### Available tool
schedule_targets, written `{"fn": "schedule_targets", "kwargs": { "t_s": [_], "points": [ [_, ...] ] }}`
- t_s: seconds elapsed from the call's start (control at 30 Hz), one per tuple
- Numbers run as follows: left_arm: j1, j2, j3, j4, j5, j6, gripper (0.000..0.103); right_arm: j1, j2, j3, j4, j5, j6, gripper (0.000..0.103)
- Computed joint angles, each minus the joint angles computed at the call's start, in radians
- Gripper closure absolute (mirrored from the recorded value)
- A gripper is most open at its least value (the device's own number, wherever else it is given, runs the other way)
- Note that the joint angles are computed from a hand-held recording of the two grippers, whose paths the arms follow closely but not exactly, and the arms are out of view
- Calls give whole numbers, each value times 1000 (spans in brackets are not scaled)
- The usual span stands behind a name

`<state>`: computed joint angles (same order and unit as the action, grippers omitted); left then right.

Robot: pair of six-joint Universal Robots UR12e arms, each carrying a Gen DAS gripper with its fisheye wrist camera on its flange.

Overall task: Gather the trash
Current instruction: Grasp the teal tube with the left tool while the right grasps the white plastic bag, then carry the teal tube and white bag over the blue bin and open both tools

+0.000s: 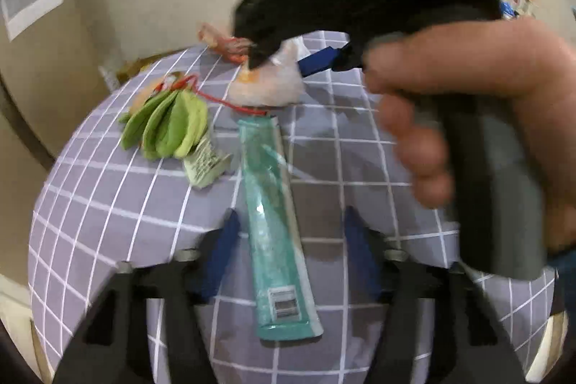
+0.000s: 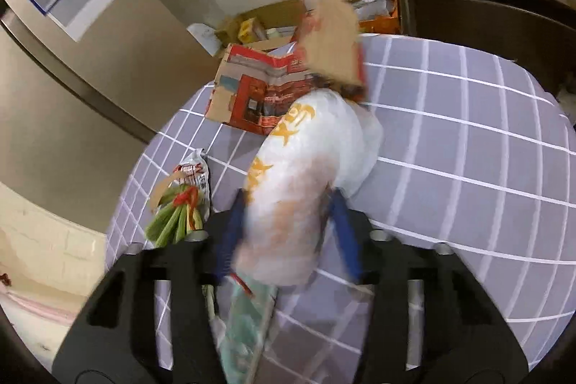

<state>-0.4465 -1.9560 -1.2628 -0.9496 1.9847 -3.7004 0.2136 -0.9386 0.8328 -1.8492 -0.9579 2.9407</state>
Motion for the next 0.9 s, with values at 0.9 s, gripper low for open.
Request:
{"fn": "schedule_targets", "kwargs": {
  "t_s": [0.9],
  "points": [
    [-39,-66,159,88,-58,9,77,-268,-190,292,-273,196,69,66]
  ]
}}
